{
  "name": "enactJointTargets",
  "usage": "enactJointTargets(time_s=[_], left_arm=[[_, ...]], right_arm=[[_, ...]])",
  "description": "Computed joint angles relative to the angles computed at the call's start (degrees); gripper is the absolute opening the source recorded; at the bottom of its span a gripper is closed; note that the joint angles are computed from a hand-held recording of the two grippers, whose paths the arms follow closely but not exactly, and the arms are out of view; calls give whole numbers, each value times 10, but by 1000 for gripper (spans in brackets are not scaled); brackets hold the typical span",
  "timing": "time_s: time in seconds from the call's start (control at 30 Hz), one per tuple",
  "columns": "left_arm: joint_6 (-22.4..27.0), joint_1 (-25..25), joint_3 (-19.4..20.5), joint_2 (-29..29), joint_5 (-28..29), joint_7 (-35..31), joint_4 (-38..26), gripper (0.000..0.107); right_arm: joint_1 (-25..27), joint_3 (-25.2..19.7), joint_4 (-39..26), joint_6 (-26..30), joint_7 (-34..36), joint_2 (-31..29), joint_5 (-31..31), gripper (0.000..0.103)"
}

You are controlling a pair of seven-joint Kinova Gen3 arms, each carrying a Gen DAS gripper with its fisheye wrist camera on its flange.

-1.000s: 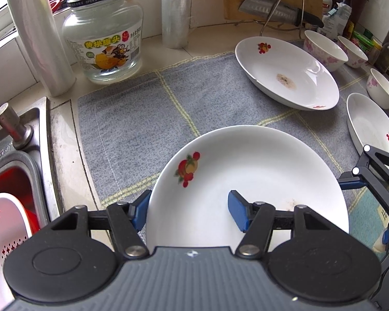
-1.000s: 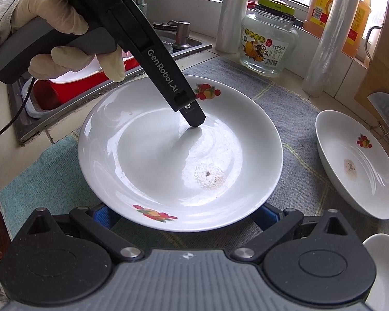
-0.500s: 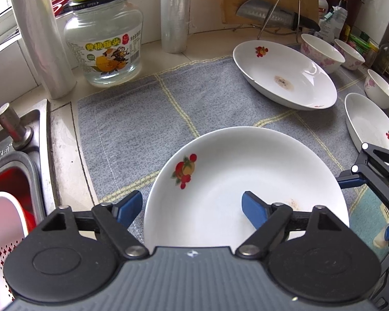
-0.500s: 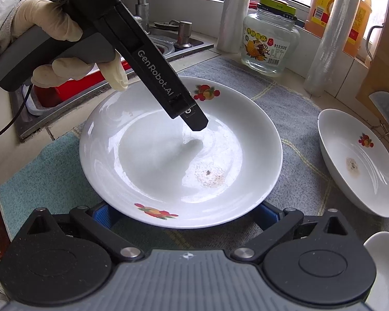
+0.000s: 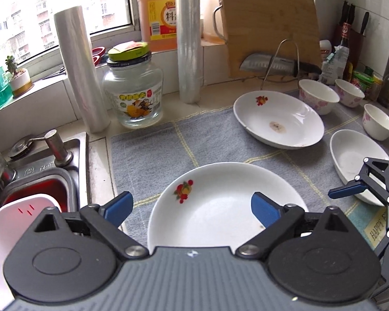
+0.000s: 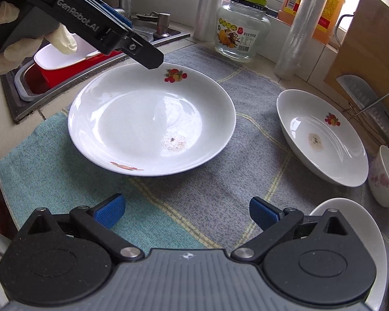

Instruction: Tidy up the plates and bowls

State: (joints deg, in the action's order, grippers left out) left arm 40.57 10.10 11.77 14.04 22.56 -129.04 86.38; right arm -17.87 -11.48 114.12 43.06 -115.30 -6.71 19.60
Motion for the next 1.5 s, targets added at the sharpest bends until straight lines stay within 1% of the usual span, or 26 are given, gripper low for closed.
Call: enactJointTargets(time_s=[0.1, 0.17, 0.3, 0.4, 0.47, 0.5, 0.53, 0.57, 0.6, 0.63, 0.67, 0.7, 0.77, 0.87, 0.97, 1.0, 1.03, 1.07, 1.1, 1.17, 1.2, 1.23, 1.27, 1.33, 1.43, 1.5], left_arm=[[15, 1, 6, -6, 13, -4, 4, 98], [25, -3, 11, -8, 29, -19, 7, 98], [50, -12, 21, -9, 77, -65, 10, 98], [60, -7, 25, -9, 99, -91, 11, 98], [56, -2, 27, -11, 117, -107, 19, 98], [47, 7, 27, -14, 117, -104, 23, 98], [38, 17, 26, -17, 113, -96, 28, 98], [26, 22, 35, -21, 100, -79, 34, 98], [13, 18, 54, -26, 82, -58, 41, 98], [1, 14, 71, -29, 72, -46, 48, 98], [-9, 20, 79, -32, 56, -26, 52, 98], [-19, 37, 76, -34, 41, -2, 56, 98], [-28, 90, 48, -33, 13, 44, 56, 98], [-50, 169, 3, -30, -13, 114, 64, 98], [-71, 249, -46, -28, -48, 184, 73, 98], [-72, 275, -63, -25, -60, 207, 72, 98], [-70, 291, -70, -22, -76, 231, 71, 98], [-65, 297, -66, -19, -93, 254, 70, 98], [-62, 293, -52, -16, -107, 271, 71, 98], [-50, 260, -2, -9, -128, 282, 70, 98], [-51, 244, 24, -7, -143, 285, 73, 98], [-51, 236, 41, -3, -154, 283, 74, 99], [-48, 236, 47, 1, -164, 280, 73, 99], [-32, 258, 38, 13, -198, 297, 60, 99], [-32, 265, 38, 23, -216, 291, 56, 99], [-27, 271, 34, 32, -226, 297, 48, 99]], right_arm=[[3, -4, -1, 20, -10, -18, 2, 103], [7, -13, -3, 34, -26, -28, 12, 103], [17, -44, 3, 68, -87, -47, 66, 103], [23, -52, 1, 103, -127, -57, 87, 103], [27, -48, 8, 111, -139, -74, 91, 103], [30, -42, 14, 111, -137, -85, 90, 103], [34, -38, 19, 112, -132, -95, 88, 103], [39, -33, 26, 112, -125, -107, 86, 103], [44, -25, 34, 108, -113, -119, 82, 103], [49, -12, 41, 100, -94, -131, 75, 103], [53, 5, 49, 91, -70, -143, 65, 103], [46, 32, 56, 83, -47, -154, 58, 103], [30, 85, 66, 75, 0, -176, 40, 103], [1, 164, 78, 70, 70, -213, 14, 103], [-32, 244, 84, 72, 139, -245, 1, 103], [-40, 269, 82, 72, 163, -253, -7, 103], [-43, 291, 79, 72, 186, -256, -19, 103], [-43, 312, 75, 72, 209, -256, -34, 103], [-42, 332, 71, 73, 233, -255, -51, 103], [-38, 366, 65, 72, 279, -245, -83, 103], [-29, 375, 65, 68, 303, -239, -99, 103], [-18, 382, 65, 65, 326, -232, -117, 103], [-6, 391, 64, 65, 349, -221, -138, 103], [15, 405, 61, 64, 387, -202, -180, 103], [15, 437, 57, 69, 419, -185, -224, 103], [21, 448, 52, 73, 433, -170, -247, 103]])
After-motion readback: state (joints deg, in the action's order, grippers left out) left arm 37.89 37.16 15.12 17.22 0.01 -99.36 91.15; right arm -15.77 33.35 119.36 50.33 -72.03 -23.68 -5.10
